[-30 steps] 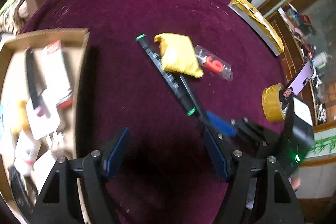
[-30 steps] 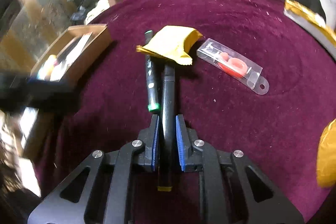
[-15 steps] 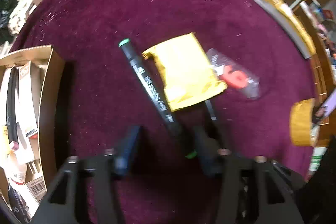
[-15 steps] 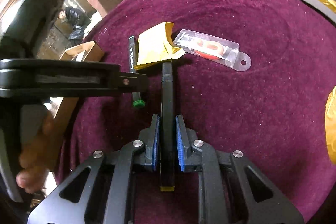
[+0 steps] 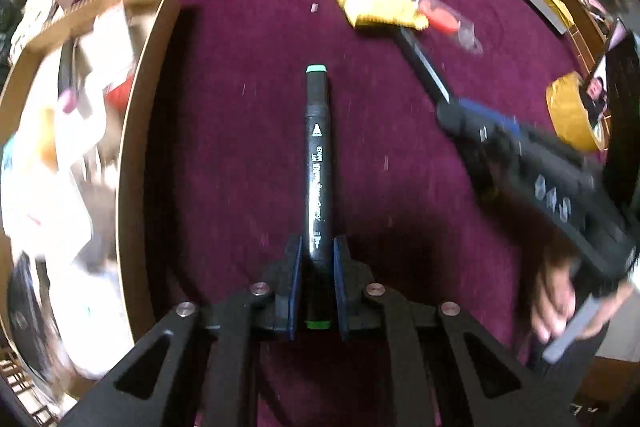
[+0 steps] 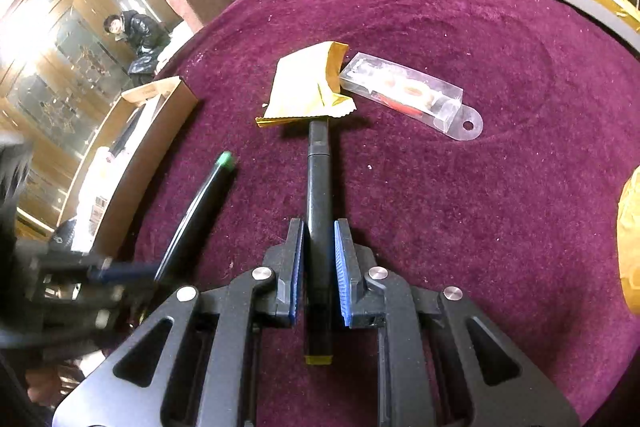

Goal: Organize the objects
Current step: 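Grasp a yellow-capped black marker with the right gripper while the left grasps a green-capped marker, then carry both black markers over the cardboard tray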

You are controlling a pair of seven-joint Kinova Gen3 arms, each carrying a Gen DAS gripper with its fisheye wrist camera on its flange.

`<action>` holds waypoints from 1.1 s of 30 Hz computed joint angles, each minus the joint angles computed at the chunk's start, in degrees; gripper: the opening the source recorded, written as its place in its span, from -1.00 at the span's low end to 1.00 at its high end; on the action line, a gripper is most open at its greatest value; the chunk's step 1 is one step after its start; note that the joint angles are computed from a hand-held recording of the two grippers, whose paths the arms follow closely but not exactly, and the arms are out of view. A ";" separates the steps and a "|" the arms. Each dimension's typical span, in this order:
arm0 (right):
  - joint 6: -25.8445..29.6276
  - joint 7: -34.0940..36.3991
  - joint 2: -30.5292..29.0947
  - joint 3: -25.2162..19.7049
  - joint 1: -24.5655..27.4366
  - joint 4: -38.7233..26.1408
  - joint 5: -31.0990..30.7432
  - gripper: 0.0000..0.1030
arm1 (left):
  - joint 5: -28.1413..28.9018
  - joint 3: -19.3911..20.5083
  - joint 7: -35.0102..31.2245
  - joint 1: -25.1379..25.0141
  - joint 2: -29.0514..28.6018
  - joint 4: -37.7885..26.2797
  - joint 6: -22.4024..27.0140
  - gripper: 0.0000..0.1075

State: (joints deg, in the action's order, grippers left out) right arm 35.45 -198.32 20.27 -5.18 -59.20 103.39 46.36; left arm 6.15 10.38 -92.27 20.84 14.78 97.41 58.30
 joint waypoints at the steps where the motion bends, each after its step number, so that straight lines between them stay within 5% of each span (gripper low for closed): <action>1: 0.66 0.30 0.29 -0.02 -0.14 -0.44 0.03 -0.70 | 0.85 0.14 -1.43 -0.70 -0.86 1.28 -1.16 -0.73; 10: 6.17 2.42 2.14 -0.55 -1.60 -3.34 0.44 -0.70 | 0.11 -0.12 -4.31 -0.12 -1.59 2.83 -5.71 -0.71; 19: 12.84 -2.64 1.80 -3.78 -6.61 -6.24 -6.64 -0.71 | 8.87 0.77 -12.76 -6.10 -1.10 3.12 -5.54 -0.72; 23: 16.67 -6.25 3.44 -3.47 -9.88 -8.38 -5.58 -0.71 | 7.59 0.04 -11.78 -4.55 -2.80 4.91 -7.91 -0.76; 27: 13.31 -11.62 2.69 -2.90 -10.22 -6.52 -3.88 -0.71 | 8.37 0.27 -12.48 -4.77 -2.62 5.67 -8.95 -0.76; 33: 11.22 -12.61 4.36 -3.18 -11.37 -8.95 -2.27 -0.71 | 18.31 -1.22 -21.84 -12.03 -4.92 8.67 -5.10 -0.76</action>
